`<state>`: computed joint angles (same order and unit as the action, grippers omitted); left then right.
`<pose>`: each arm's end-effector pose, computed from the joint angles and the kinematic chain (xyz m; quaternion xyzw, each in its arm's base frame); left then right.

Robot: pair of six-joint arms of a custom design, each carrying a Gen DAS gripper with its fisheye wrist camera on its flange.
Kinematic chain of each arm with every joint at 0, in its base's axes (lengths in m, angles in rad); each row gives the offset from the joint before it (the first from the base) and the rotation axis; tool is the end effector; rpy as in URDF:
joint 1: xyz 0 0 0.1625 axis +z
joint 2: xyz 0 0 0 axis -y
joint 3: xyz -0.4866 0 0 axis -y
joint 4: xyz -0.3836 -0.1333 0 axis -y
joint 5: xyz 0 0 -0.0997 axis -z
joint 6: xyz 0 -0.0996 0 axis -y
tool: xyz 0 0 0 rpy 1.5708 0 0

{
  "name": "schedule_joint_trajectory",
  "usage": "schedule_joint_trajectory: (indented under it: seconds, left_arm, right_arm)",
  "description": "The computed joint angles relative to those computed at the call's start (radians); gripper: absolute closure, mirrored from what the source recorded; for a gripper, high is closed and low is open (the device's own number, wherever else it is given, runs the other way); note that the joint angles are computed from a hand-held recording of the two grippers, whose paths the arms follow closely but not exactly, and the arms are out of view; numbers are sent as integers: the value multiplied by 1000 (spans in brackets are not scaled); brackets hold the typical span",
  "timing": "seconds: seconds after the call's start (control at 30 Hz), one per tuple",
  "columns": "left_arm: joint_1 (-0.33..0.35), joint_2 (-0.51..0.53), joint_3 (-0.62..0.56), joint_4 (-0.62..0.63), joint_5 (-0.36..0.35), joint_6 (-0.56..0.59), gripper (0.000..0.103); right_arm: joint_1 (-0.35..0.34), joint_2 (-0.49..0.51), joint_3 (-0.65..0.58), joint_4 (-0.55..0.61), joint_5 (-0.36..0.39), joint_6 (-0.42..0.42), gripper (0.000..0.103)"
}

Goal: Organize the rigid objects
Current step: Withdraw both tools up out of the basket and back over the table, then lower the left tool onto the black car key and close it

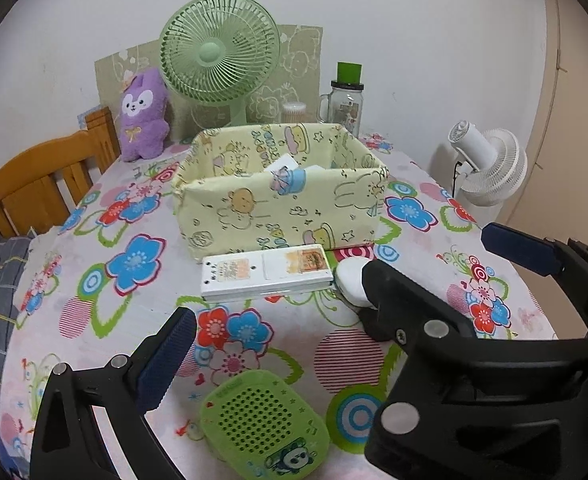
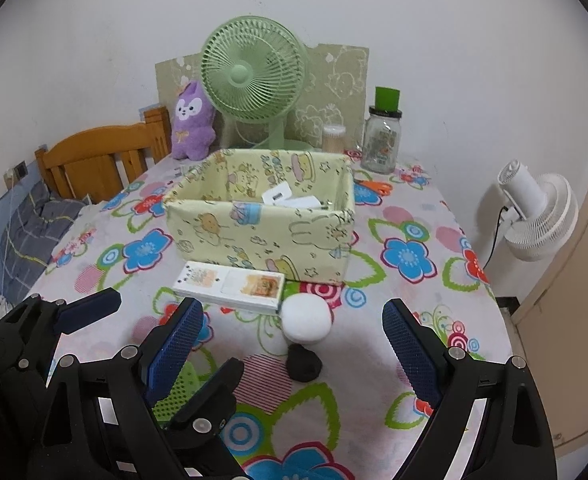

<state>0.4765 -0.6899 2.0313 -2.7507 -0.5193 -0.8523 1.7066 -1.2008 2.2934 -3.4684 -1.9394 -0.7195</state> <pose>-0.3906 -0.4489 0.0338 0.1442 0.8509 -0.3743 0.3391 0.1627 -0.4709 0.2831 0.3098 -0.8528 0.3203 0.2723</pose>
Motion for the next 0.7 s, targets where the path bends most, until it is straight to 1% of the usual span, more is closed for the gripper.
schedule_joint_trajectory:
  seconds: [0.17,0.43,0.5,0.57,0.7]
  left_arm:
    - [11,28,-21,14,-3,-11,0]
    - [36,77,-52,-33,-31,34,0]
    - [43,88,-63,-37,-33,45,0]
    - [51,95,-73,-38,-36,51,0]
    - [68,106,-91,-39,-50,55,0]
  right_arm:
    - [-27,18,-3,-30,-18,-13,10]
    - [-67,46,-18,-71,-38,-53,10]
    - [-73,59,-26,-98,-57,-62,10]
    - [-86,68,-35,-115,-66,-58,10]
    - [-111,67,-51,-97,-60,-31,10]
